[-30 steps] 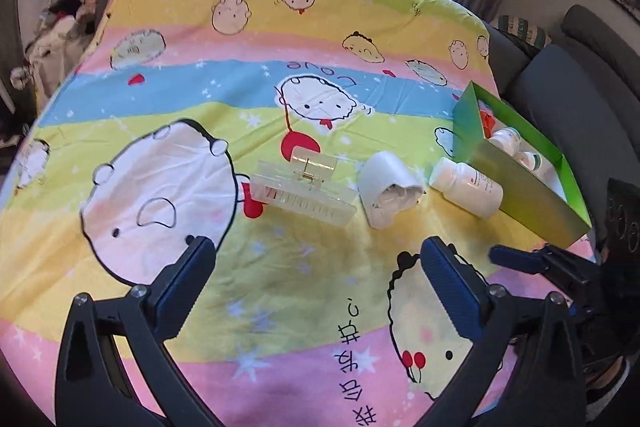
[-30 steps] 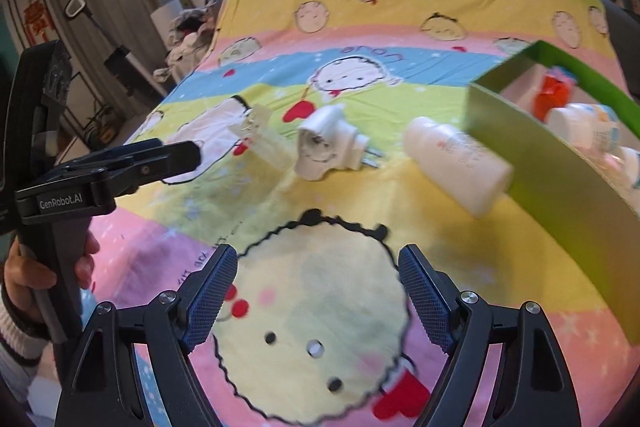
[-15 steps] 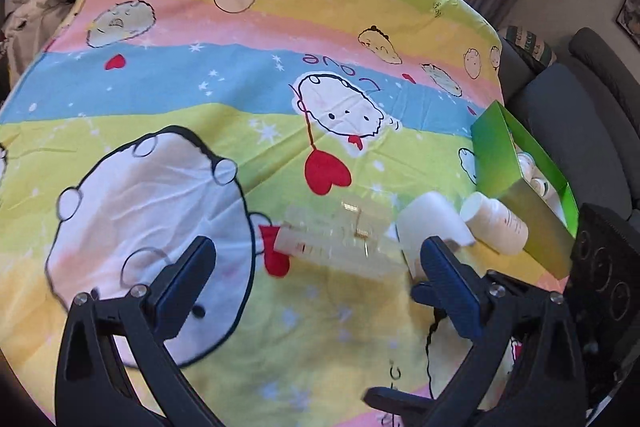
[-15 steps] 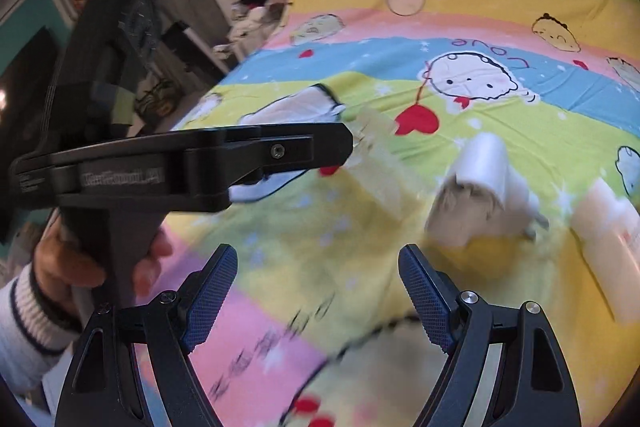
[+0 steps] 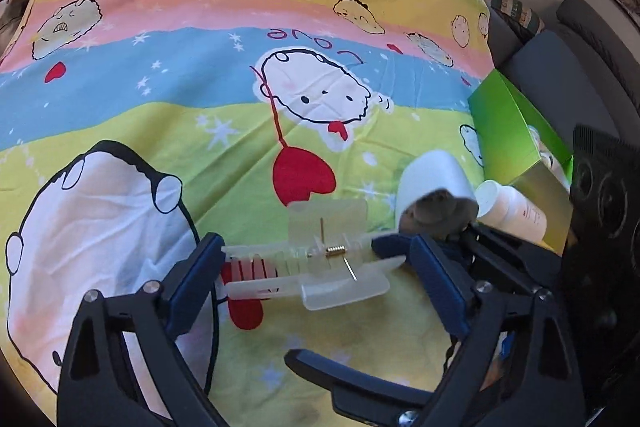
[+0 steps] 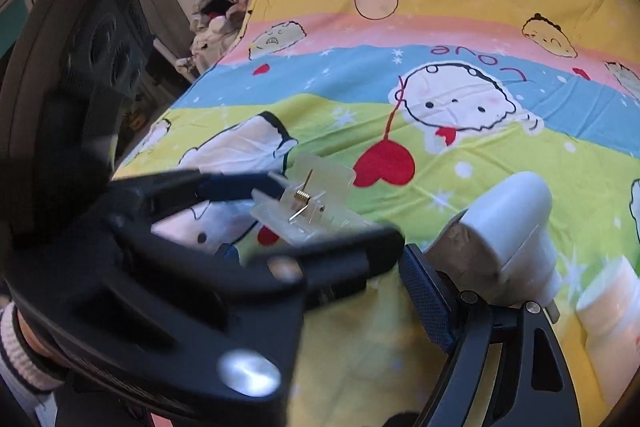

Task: Organize rigid objects
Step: 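Close the left gripper around the clear plastic comb-shaped piece, then carry the clear plastic piece into the green box and release it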

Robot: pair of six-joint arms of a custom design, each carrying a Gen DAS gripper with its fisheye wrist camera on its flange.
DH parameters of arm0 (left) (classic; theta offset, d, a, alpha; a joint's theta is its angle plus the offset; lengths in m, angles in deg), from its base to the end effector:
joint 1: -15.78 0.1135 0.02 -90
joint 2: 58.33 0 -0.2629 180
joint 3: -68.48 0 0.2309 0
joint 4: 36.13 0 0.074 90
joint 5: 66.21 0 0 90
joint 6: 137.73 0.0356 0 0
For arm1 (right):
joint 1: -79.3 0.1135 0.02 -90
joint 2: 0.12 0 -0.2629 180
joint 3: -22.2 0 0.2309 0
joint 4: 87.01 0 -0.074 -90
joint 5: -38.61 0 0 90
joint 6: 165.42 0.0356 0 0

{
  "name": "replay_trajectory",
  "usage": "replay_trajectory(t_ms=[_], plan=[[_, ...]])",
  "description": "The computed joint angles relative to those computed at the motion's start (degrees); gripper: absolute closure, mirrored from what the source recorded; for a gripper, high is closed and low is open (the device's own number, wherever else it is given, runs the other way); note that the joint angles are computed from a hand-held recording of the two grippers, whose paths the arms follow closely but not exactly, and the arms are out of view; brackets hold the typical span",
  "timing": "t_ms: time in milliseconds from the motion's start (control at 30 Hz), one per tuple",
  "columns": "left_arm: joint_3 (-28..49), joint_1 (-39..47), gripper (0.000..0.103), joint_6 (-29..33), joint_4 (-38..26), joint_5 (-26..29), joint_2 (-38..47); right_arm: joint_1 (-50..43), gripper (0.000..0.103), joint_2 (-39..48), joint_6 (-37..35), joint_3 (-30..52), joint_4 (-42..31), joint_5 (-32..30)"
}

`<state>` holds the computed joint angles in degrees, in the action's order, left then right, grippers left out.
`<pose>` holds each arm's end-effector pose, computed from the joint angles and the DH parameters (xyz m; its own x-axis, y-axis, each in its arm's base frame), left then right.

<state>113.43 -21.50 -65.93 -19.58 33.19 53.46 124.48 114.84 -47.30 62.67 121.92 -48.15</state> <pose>0.2178 -0.1731 0.0614 -0.7941 0.2172 -0.5677 0.4554 0.8312 -0.3189 0.1913 0.1897 0.0511 -0.7645 -0.1017 -0.6365 -0.3628 0.8841 0.2944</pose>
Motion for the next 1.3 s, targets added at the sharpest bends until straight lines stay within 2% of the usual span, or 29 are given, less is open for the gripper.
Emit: replay_trajectory(t_ms=[133,267,367,467,733,1000,1167,1300], plan=[[-0.91,0.29,0.013,1.04,2.07,-0.43,0.56,0.02,0.021,0.42,-0.88,1.04,-1.19,0.94],[-1.46,-0.71,0.013,0.14,2.49,-2.56,0.07,1.93,0.039,0.16,-0.41,2.02,-3.92,6.05],[-2.39,-1.75,0.013,-0.44,3.18,-4.13,-0.90,2.37,0.045,-0.28,0.23,1.76,-4.38,7.66],[-4.10,-2.82,0.013,-0.54,3.59,-5.64,-3.39,3.62,0.045,-1.47,0.90,0.72,-3.79,9.28],[-4.71,-7.49,0.013,-0.44,-3.23,-10.94,-13.24,7.03,0.045,-9.50,2.61,-3.16,-5.14,13.65],[1.61,-17.37,0.013,-1.90,-12.90,-18.03,-19.84,9.33,0.045,-29.44,3.77,-10.03,-15.23,20.02],[10.02,-24.02,0.013,-2.65,-17.53,-20.84,-17.37,9.02,0.045,-48.89,4.52,-14.75,-28.69,24.10],[17.96,-28.32,0.013,-2.47,-20.22,-22.12,-12.89,5.89,0.045,-69.75,3.97,-17.06,-45.97,25.19]])
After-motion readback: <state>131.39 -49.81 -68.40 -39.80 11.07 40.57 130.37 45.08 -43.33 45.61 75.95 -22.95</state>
